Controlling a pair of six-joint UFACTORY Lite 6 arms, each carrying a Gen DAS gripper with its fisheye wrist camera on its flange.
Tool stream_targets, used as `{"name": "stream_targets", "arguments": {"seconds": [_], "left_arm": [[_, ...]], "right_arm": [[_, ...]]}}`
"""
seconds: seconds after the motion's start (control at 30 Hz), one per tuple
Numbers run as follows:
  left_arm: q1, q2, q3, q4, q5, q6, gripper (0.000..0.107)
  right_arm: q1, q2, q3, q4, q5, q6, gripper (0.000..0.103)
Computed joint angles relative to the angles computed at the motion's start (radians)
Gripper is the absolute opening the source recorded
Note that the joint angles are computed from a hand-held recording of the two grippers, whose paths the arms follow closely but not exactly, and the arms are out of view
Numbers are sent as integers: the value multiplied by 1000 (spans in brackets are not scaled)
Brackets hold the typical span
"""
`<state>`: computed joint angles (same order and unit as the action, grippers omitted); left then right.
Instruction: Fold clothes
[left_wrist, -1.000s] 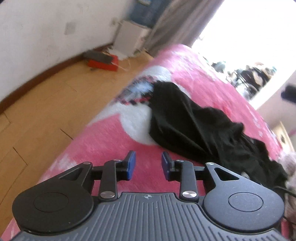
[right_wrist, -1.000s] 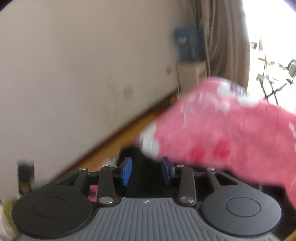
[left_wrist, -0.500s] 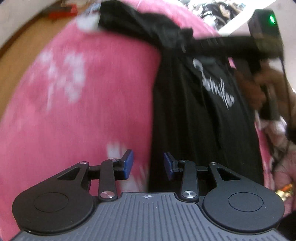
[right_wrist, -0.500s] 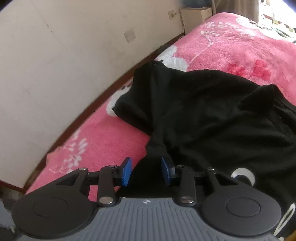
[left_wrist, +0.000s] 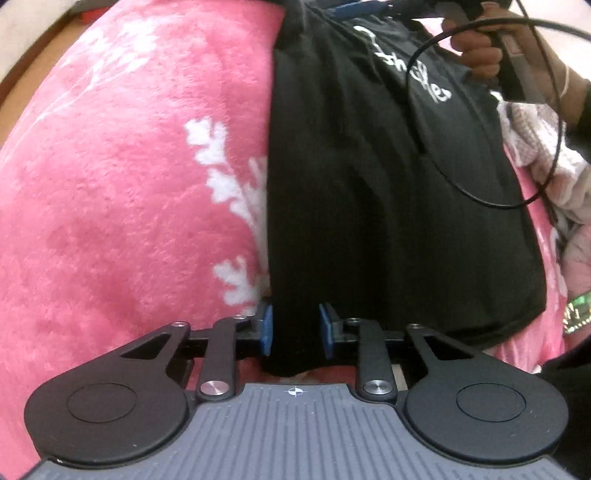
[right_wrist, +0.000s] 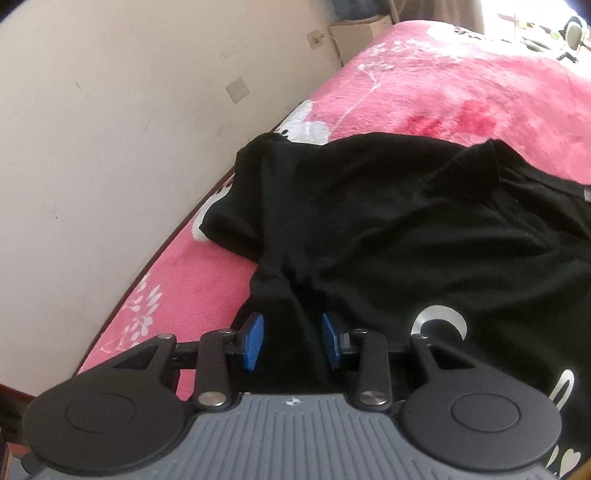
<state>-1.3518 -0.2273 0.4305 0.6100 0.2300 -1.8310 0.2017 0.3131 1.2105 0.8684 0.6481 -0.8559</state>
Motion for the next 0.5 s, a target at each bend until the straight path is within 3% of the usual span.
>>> {"name": "stream_targets", "arguments": {"seconds": [0.13,0.27,0.5], "left_arm": [[-41,-39,-13,34,56,-160,2],[-70,-91,16,-216,142,20,1],[-73,-11,65,-286,131,130,1]], "right_arm": [[-9,-23,-22,21,-6,-36,38],[-18,-29,-18,32,-12,-57,38],[50,81,78,56,-6,-71,36]]}}
